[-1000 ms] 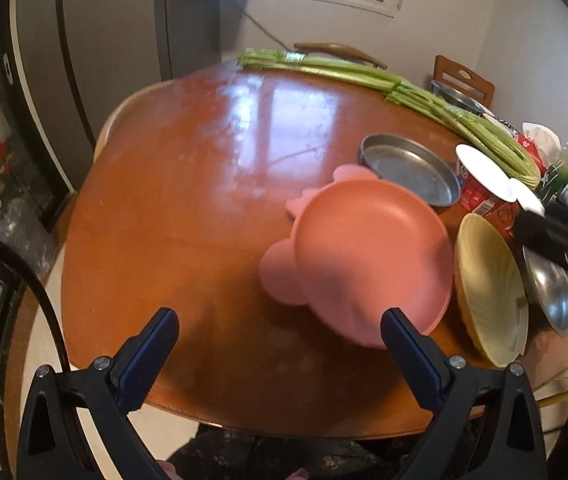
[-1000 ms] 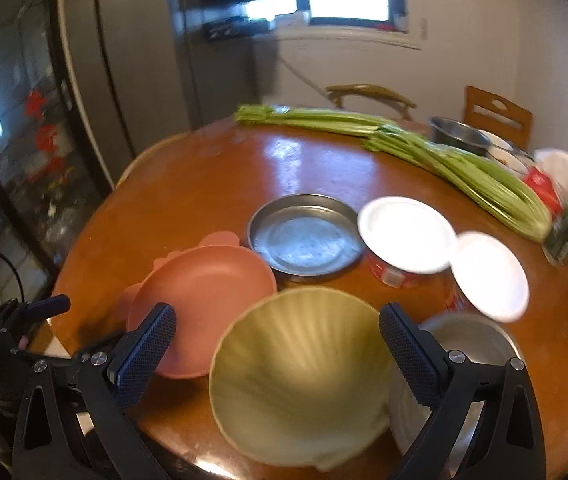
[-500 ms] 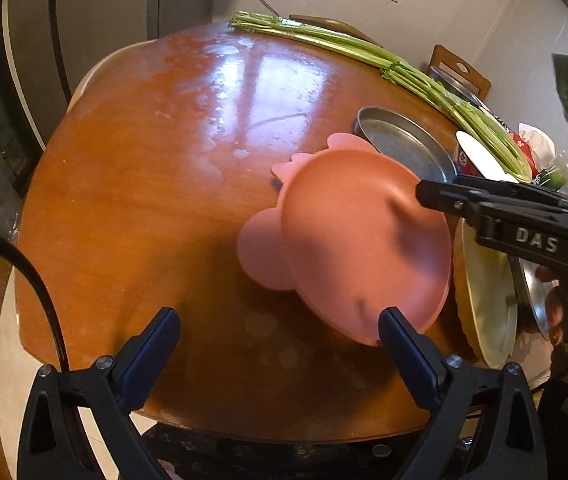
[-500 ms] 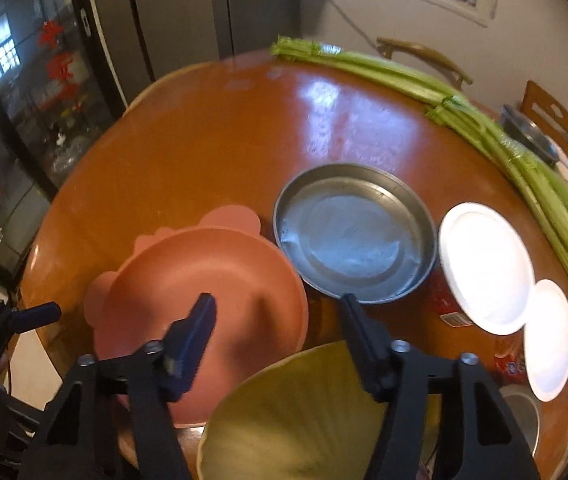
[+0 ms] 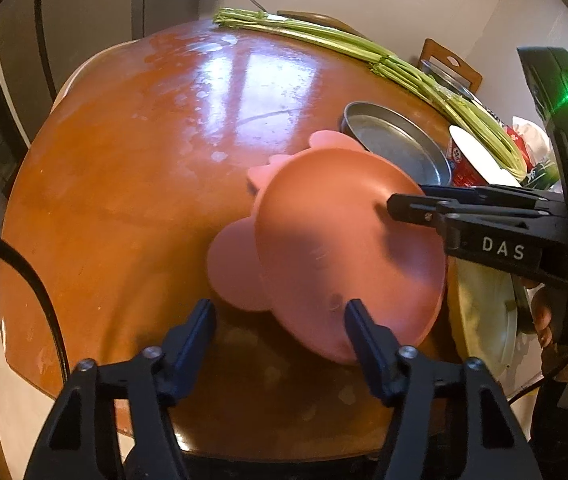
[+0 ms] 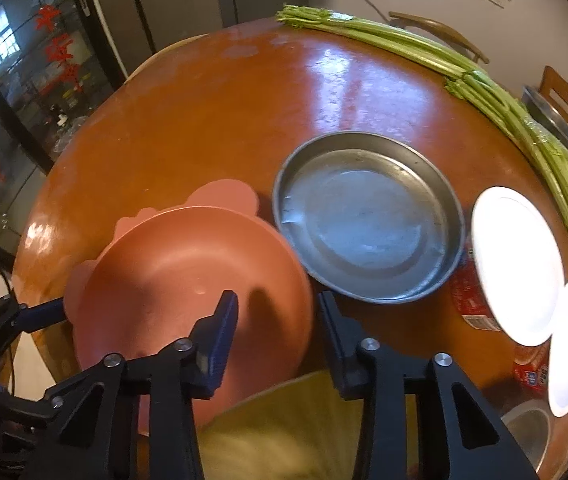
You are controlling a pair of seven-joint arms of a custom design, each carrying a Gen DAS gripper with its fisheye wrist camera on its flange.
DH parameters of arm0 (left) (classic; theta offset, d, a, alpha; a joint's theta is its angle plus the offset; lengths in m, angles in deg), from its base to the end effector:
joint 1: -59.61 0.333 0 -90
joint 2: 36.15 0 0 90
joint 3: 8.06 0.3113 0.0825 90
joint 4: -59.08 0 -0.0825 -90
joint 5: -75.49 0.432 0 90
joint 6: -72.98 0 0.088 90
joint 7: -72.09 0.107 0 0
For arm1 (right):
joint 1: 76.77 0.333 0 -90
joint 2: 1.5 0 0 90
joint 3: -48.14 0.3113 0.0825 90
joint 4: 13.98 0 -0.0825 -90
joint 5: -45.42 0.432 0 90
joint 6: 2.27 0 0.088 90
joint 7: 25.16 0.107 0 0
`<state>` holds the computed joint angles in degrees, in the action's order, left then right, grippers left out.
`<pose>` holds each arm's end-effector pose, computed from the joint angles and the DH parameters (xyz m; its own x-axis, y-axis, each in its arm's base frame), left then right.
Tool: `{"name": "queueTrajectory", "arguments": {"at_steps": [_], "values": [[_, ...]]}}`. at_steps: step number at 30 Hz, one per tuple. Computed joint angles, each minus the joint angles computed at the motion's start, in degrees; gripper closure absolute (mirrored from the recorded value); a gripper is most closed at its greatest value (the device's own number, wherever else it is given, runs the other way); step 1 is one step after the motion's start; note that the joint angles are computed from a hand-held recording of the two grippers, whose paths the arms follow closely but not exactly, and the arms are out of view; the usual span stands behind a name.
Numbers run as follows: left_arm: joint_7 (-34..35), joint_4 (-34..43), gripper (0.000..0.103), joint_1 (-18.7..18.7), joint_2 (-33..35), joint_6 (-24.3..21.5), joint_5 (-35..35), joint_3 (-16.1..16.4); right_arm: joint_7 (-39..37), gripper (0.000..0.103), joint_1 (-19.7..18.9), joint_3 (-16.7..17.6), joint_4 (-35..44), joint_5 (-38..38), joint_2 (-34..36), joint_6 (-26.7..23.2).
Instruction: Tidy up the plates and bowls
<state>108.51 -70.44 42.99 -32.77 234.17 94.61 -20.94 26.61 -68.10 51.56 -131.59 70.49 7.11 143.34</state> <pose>0.5143 -0.3088 0.3519 0.0790 -0.9724 0.2196 -0.8788 -0.1719 -0.4451 0.6302 0.1290 0.3672 0.5443 -0.8316 -0.1101 -0.7819 -0.4553 -0.4258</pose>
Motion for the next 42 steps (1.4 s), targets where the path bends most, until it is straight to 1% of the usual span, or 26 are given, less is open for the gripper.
{"name": "queueTrajectory", "arguments": {"at_steps": [6,9,12,22,27,33,42], "values": [[0.0,0.4,0.041,-0.1,0.2,0.4,0.8,0.1,-3.2,0.063,-0.2,0.8,0.3,4.0,-0.1,-1.8],[-3.1,0.8,0.041,-0.4,0.1,-0.8,4.5,0.5,-3.4,0.063,0.4,0.8,0.0,3.9,-0.2,-0.8],[-4.0,0.4,0.041,-0.1,-0.2,-0.9,4.7,0.5,-3.2,0.063,0.7,0.9,0.0,4.3,-0.3,-1.2],[-12.4,-0.4,0.041,1.0,-2.2,-3.6,14.7,0.5,-5.2,0.063,1.7,1.5,-1.1,6.8,-1.1,-0.8],[-13.1,-0.8,0.041,1.7,-2.3,-4.0,16.4,0.3,-5.8,0.063,2.3,1.6,-1.6,8.3,-1.6,-0.5],[-16.5,-0.6,0.041,2.2,-2.0,-5.3,21.3,0.6,-7.3,0.063,2.6,1.6,-1.6,9.9,-1.6,-0.8],[-16.0,0.2,0.041,3.3,-0.7,-5.2,21.3,1.7,-8.5,0.063,2.5,1.9,-0.4,12.5,-0.6,-2.2]]}}
